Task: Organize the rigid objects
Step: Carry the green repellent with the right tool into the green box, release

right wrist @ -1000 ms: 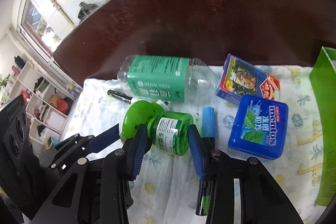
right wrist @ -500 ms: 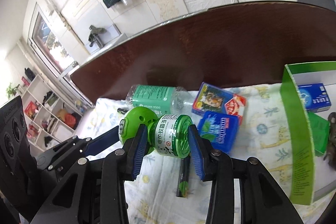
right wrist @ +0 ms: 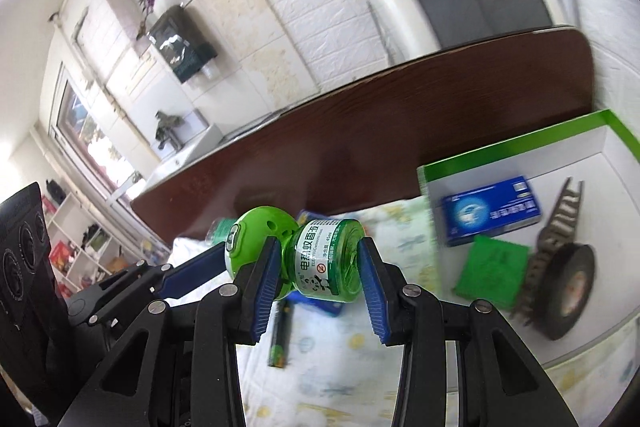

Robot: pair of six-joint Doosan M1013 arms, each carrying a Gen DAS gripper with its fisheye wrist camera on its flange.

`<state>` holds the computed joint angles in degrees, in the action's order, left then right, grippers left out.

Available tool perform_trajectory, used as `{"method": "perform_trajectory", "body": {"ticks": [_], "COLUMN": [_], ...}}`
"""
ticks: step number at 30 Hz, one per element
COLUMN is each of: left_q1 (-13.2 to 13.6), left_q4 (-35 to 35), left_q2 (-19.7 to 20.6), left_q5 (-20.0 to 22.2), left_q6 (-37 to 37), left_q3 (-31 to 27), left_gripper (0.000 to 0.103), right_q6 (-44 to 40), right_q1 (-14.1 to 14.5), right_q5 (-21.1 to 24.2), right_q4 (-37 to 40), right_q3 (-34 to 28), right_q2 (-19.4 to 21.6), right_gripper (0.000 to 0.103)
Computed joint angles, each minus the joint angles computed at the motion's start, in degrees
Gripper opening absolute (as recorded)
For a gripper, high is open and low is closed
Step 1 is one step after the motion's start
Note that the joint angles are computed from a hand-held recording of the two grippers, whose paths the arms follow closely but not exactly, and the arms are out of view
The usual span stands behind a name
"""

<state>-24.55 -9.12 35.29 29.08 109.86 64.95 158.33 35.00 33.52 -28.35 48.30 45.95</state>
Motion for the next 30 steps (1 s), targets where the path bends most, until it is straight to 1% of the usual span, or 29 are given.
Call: {"method": "perform_trajectory", "body": {"ticks": [3, 8, 15, 19, 24, 30], "left_q1": [-1.5, -3.7, -6.0, -7.0, -7.9, -8.2], "left_q4": [-0.3, -2.2, -3.5, -3.9, -2.0, -1.1], "left_q2": [1.1, 3.5, 7.0, 9.9, 12.3, 13.9], "left_q5": [0.8, 3.2, 6.7, 10.1, 12.4, 12.8], "left_q6": [1.5, 3.3, 6.3, 6.9, 5.4, 5.0], "left_q3": [-2.1, -6.4, -12.3, -17.0, -20.7, -23.0], "left_gripper": [0.037, 0.037, 0.037, 0.037, 0.037, 0.038], "right_q6": [6.9, 17.4, 27.8, 31.0, 33.2, 33.5], "right_q1": [-0.5, -1.4, -2.6, -3.5, -4.4, -5.3], "right_q5": [-1.6, -2.4, -0.6, 0.0, 0.3, -0.1], "right_q4": [-5.7, -14.6, -23.1, -25.0, -25.5, -25.0], "right_q3": [5.0, 12.1, 18.4, 20.9, 22.5, 22.8], "right_q2": [-2.8, -6.9, -10.5, -11.8, -12.3, -12.0], "right_gripper": [0.043, 0.043, 0.043, 0.043, 0.043, 0.043]}}
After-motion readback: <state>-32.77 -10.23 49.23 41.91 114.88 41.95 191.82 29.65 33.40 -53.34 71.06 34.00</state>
